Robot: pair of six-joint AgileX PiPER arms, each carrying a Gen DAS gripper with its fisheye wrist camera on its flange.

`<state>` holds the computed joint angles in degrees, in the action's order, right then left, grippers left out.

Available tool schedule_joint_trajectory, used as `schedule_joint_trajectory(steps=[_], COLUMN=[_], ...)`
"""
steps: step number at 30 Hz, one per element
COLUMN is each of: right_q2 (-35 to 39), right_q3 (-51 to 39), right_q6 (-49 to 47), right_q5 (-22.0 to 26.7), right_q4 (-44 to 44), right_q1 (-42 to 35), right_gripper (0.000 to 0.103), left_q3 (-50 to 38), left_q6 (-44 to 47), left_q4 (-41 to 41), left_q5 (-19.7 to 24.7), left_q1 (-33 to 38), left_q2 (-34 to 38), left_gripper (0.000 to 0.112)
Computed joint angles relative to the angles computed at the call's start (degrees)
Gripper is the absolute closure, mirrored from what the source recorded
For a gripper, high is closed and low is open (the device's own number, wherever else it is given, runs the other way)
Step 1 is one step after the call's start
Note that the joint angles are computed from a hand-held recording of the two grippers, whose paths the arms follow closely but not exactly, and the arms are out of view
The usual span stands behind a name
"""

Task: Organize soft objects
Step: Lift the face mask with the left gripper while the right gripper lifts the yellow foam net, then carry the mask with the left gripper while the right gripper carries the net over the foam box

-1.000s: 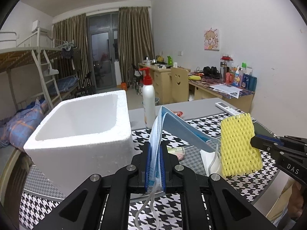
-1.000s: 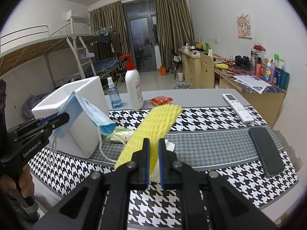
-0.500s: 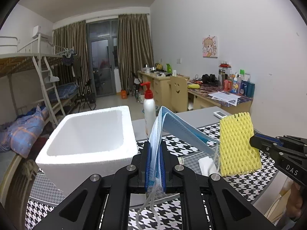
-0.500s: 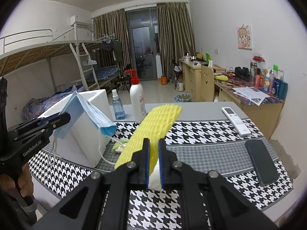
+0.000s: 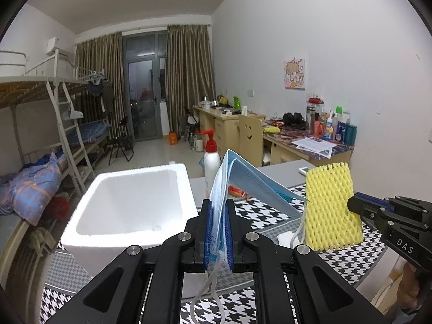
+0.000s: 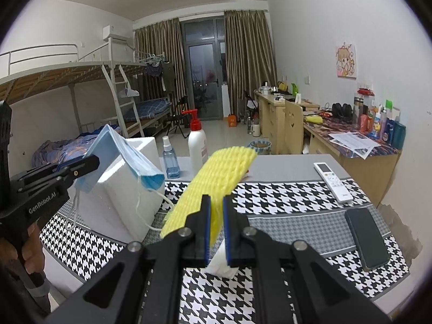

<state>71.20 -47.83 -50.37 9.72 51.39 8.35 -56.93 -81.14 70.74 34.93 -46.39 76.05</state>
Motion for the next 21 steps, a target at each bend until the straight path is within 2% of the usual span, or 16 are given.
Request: schedule_joint_trajectory(steps=[12,17,21], right_q2=[0.4,0.5,1.3], right_q3=[-2.6,-3.9,-5.5], right_q6=[2.2,11.3,14.5], right_q5=[0.4,-0.4,0.0], right_q4=[-1.3,-10.0,-13.3], right_q1=[0.4,2.0,2.9], right_gripper=[0.092,0.092,0.092], left_q3=[-1.6,-2.3,-2.4], left_q6=[3.4,5.0,5.2], left_q4=[-1.6,-3.5,-3.8], left_q5=[0.3,-1.0,-1.4], left_q1=[1.1,3.6,5.0], left_q2=[-1.8,-2.3,-2.7], left_gripper=[0.102,0.102,0.102])
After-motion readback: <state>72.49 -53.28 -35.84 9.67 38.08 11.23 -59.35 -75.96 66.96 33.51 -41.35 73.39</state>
